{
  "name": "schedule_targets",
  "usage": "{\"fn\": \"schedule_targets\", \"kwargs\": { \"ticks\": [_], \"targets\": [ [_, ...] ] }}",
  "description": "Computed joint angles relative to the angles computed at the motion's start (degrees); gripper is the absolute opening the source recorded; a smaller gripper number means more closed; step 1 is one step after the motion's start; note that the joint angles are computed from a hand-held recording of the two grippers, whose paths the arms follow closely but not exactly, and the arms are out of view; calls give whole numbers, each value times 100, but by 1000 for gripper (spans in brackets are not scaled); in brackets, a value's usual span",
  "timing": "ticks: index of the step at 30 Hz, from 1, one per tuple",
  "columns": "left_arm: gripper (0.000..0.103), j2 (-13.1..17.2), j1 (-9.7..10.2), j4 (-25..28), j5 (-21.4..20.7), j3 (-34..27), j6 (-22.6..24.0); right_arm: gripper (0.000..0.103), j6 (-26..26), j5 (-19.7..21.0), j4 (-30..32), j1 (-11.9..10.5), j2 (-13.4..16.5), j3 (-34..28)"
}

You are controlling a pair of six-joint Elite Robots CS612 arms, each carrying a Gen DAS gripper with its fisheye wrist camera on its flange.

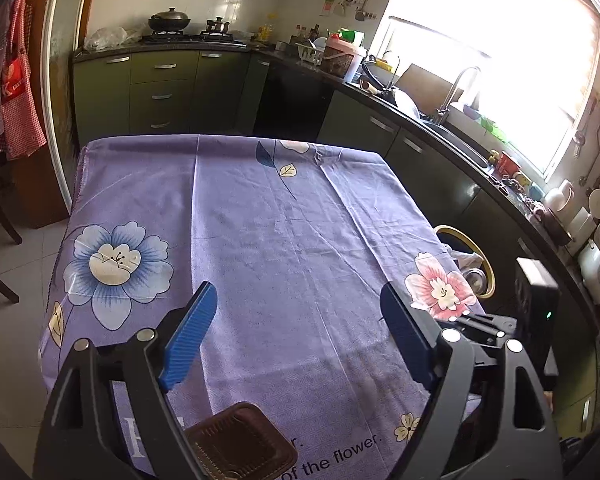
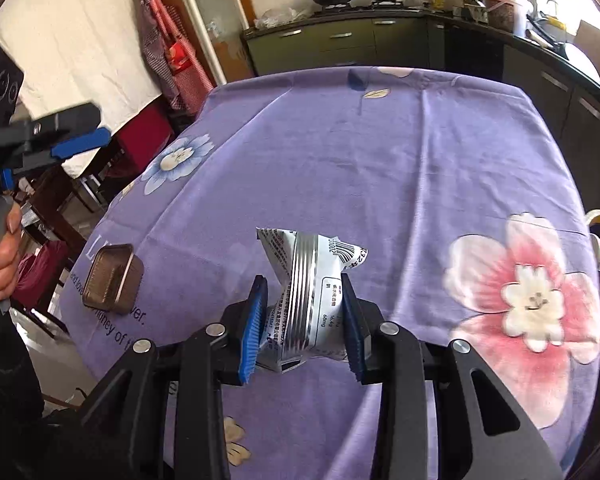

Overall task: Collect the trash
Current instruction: 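Carry the foil packet to the bin and release it with the right gripper, then grasp the brown plastic tray by its rim with the left gripper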

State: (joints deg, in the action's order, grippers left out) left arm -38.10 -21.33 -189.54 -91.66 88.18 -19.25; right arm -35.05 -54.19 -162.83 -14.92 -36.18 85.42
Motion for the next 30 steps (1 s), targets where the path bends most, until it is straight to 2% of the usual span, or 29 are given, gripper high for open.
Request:
{"fn": "schedule_targets", "kwargs": {
  "ticks": [2,5,8,10,15,20,22,23,24,27,30],
  "targets": [
    [79,9,-13,5,-12,-19,35,36,414,-148,-327,-144,34,-104],
    [79,38,-34,43,-77,-64,95,36,1144,-647,-784,-364,166,-430],
    [79,67,-53,96,-127,-105,123,36,1668,-1326,-795,-514,405,-983],
    [79,78,-62,123,-142,-121,128,36,1903,-1837,-546,-579,634,-1489],
    [79,59,-69,147,-91,-97,105,36,2395,-2525,607,-721,1302,-2832],
    [80,17,-82,179,5,-50,120,37,2672,-2817,1343,-783,1828,-3791],
    [80,11,-83,202,8,-47,124,43,2738,-2827,1497,-802,1952,-4020],
    [80,9,-86,204,10,-42,123,52,2770,-2825,1542,-809,1988,-4090],
    [80,6,-88,204,12,-37,125,55,2804,-2874,1515,-810,2002,-4112],
    [81,-14,-101,232,27,-16,169,57,2867,-3105,1072,-790,1845,-3791],
    [84,-46,-115,275,93,30,236,61,2851,-2899,474,-809,1508,-3164]
  ]
}}
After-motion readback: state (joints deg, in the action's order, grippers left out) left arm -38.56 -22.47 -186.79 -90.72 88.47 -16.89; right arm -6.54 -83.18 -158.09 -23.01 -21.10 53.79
